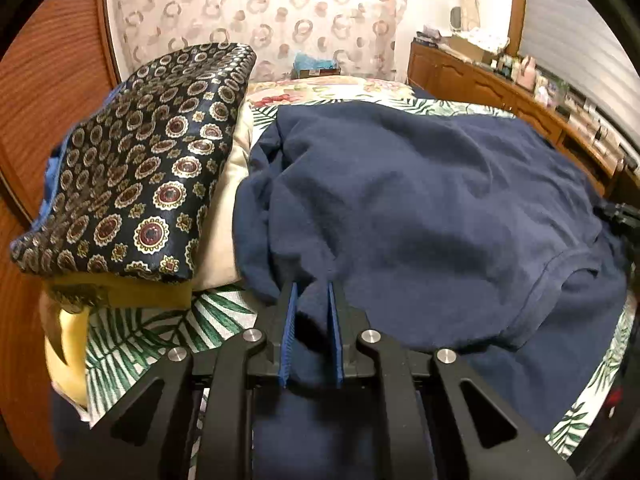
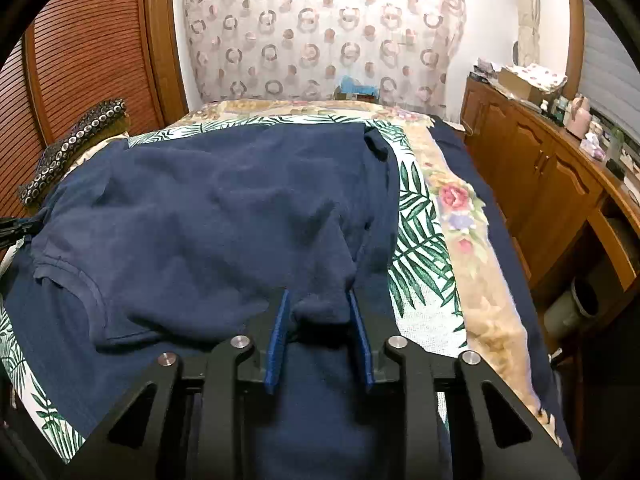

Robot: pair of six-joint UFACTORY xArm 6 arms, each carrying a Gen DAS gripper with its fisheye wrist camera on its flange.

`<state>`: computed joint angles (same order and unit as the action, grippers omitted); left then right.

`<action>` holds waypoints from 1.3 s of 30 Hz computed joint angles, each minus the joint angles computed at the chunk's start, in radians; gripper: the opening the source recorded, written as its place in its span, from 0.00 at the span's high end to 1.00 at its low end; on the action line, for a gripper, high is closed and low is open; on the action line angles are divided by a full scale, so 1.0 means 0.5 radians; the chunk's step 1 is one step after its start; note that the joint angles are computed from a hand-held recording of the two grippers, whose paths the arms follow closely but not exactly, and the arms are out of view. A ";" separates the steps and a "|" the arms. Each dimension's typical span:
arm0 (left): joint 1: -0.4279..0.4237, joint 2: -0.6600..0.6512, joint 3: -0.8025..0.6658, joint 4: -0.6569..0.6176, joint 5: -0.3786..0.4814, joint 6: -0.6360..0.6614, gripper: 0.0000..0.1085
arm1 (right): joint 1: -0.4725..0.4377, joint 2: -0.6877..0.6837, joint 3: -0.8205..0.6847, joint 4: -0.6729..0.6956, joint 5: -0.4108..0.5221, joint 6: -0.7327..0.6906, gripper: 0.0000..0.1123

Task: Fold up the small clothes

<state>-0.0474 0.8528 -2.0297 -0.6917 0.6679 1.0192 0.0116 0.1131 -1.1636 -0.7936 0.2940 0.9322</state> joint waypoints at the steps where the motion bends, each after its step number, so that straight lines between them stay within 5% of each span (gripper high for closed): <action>1: 0.005 0.002 -0.006 -0.034 0.012 0.023 0.86 | 0.002 0.006 -0.011 0.019 0.012 -0.020 0.87; 4: 0.012 -0.087 0.110 -0.180 -0.006 0.178 0.92 | 0.010 0.014 -0.032 0.014 0.045 -0.055 0.92; 11: 0.005 -0.354 0.400 -0.463 -0.104 0.513 0.93 | 0.030 -0.129 0.028 -0.555 0.032 0.354 0.92; 21: 0.043 -0.584 0.590 -0.803 -0.039 0.787 0.94 | 0.008 -0.275 0.127 -0.626 -0.116 0.479 0.93; 28: 0.119 -0.711 0.694 -0.970 0.074 0.884 0.94 | 0.058 -0.498 0.287 -0.913 -0.085 0.674 0.93; 34: 0.109 -0.722 0.752 -0.941 0.050 0.890 0.94 | 0.023 -0.430 0.326 -0.454 -0.070 0.273 0.93; 39: 0.107 -0.686 0.748 -0.894 0.016 0.837 0.94 | 0.011 -0.454 0.368 -0.431 -0.144 0.283 0.91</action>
